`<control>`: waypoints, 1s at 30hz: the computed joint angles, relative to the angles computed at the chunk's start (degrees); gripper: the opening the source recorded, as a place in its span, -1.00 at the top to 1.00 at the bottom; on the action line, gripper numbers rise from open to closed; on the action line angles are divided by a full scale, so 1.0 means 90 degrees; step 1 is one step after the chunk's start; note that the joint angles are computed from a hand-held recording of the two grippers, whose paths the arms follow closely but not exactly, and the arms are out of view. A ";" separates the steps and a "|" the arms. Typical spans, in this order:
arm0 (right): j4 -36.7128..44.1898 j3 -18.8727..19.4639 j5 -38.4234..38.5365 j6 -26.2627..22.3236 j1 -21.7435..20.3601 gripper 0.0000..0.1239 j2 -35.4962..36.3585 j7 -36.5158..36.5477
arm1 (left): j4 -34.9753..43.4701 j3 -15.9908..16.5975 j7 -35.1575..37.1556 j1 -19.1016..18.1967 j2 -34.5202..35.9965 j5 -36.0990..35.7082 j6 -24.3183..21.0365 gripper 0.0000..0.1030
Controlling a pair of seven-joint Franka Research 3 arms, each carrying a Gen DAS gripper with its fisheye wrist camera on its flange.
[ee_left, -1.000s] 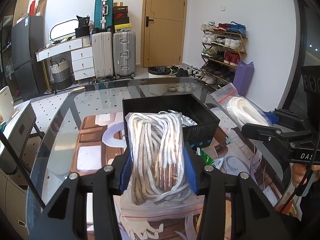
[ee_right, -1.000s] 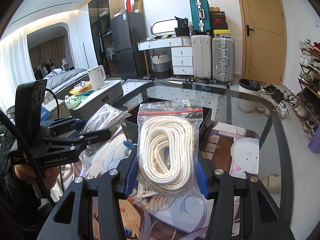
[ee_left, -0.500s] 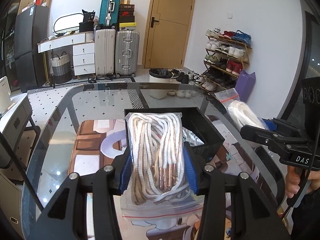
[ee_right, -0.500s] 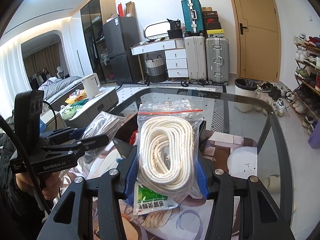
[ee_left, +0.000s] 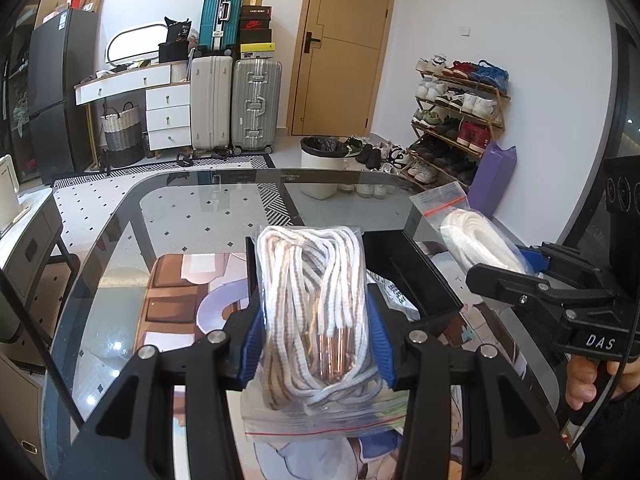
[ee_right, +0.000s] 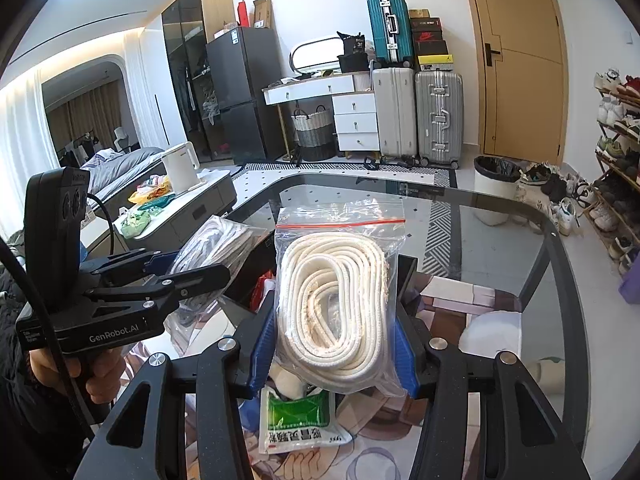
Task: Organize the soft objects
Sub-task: 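Lower cord bag into box and open left gripper while right gripper releases rope bag inside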
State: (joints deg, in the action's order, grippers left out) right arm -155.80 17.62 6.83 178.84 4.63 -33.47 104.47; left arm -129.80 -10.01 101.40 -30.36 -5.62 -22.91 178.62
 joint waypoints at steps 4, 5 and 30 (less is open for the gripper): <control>0.0170 -0.0048 -0.0032 0.0019 -0.0003 0.18 0.0274 -0.0060 | 0.0195 -0.0090 -0.0123 0.0130 0.0172 0.0068 -0.0057 0.12; 0.0215 -0.0073 -0.0035 0.0003 0.0011 0.18 0.0344 -0.0081 | 0.0254 -0.0110 -0.0077 0.0146 0.0219 0.0001 -0.0068 0.12; 0.0968 -0.0363 -0.0482 -0.0274 0.0112 0.18 0.1489 -0.0259 | 0.0879 -0.0834 -0.1553 0.1119 0.0890 0.1645 -0.0277 0.12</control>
State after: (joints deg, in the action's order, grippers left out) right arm -147.09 14.35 2.49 176.38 5.64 -20.07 102.14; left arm -121.89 -17.52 87.42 -20.29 2.39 -8.11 176.13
